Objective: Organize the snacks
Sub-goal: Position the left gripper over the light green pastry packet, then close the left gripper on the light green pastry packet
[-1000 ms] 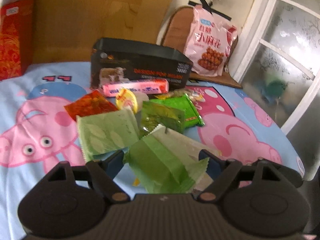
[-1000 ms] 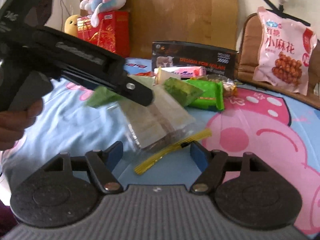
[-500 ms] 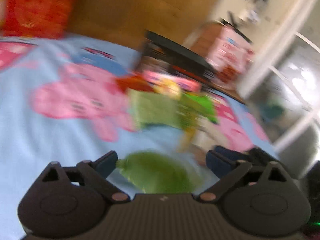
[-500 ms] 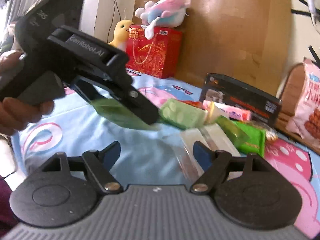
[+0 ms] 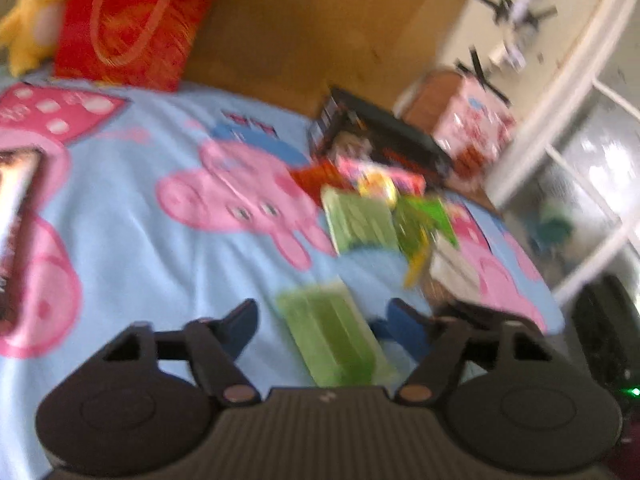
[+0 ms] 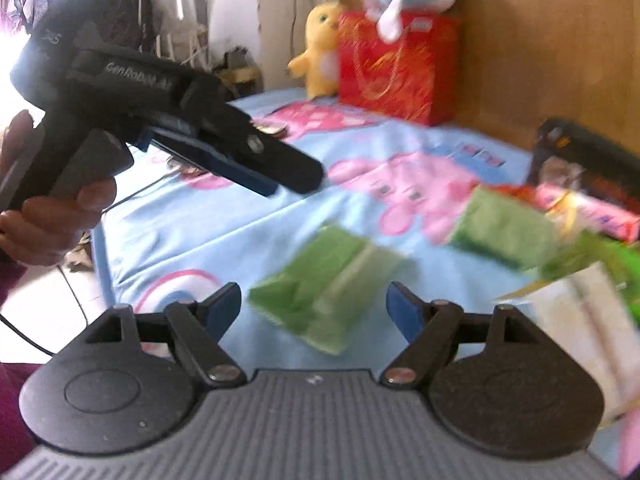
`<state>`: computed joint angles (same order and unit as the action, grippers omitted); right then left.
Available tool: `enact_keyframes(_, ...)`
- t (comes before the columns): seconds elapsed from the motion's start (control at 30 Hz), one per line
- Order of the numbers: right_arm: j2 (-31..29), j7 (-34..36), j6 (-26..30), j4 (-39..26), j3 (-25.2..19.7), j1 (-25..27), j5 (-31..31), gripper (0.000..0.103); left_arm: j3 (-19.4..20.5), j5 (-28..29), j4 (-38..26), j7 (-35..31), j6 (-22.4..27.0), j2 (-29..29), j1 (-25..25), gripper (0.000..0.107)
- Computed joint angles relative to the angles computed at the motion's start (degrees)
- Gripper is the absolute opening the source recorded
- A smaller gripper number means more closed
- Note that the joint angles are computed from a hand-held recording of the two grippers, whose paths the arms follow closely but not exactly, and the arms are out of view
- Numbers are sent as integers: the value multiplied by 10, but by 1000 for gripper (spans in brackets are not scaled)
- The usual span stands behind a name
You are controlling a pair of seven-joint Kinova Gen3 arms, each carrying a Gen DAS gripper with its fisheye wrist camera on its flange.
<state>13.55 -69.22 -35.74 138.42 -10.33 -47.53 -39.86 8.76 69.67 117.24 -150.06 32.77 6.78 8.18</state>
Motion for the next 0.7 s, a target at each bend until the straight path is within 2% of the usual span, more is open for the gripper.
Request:
enact_keyframes(0.07,7,39,7,-11,17,-29,-31,81,6,-8,-9,3,29,22,-5,59)
enact_keyframes(0.13,17,64,-21,-10,44,-82,-78,79,20,20,-1,-22,23,35,-9,57)
enact_keyframes(0.2,17,86,-35,-11,61,-115,-125,66,12,35,2,-35,-2,33,17,57)
enact_keyframes(0.3,11,125,-52,-17,26,-99,-194,57,20,73,-4,-63,25,42,4,55)
enact_keyframes(0.33,11,135,-63,-17,23,-104,-218,57,23,81,-8,-72,33,42,0,55)
enact_keyframes(0.4,13,151,-105,-17,-1,-100,-255,55,19,85,-19,-80,21,31,15,55)
enact_keyframes(0.53,-6,132,-191,0,-32,-91,-266,53,26,83,-70,-88,-13,33,39,54)
enact_keyframes(0.63,-15,184,-245,-7,-36,-83,-292,53,31,57,-144,-63,-24,66,60,54)
enact_keyframes(0.7,-21,220,-256,-17,-28,-57,-293,53,59,42,-197,-52,-53,100,64,54)
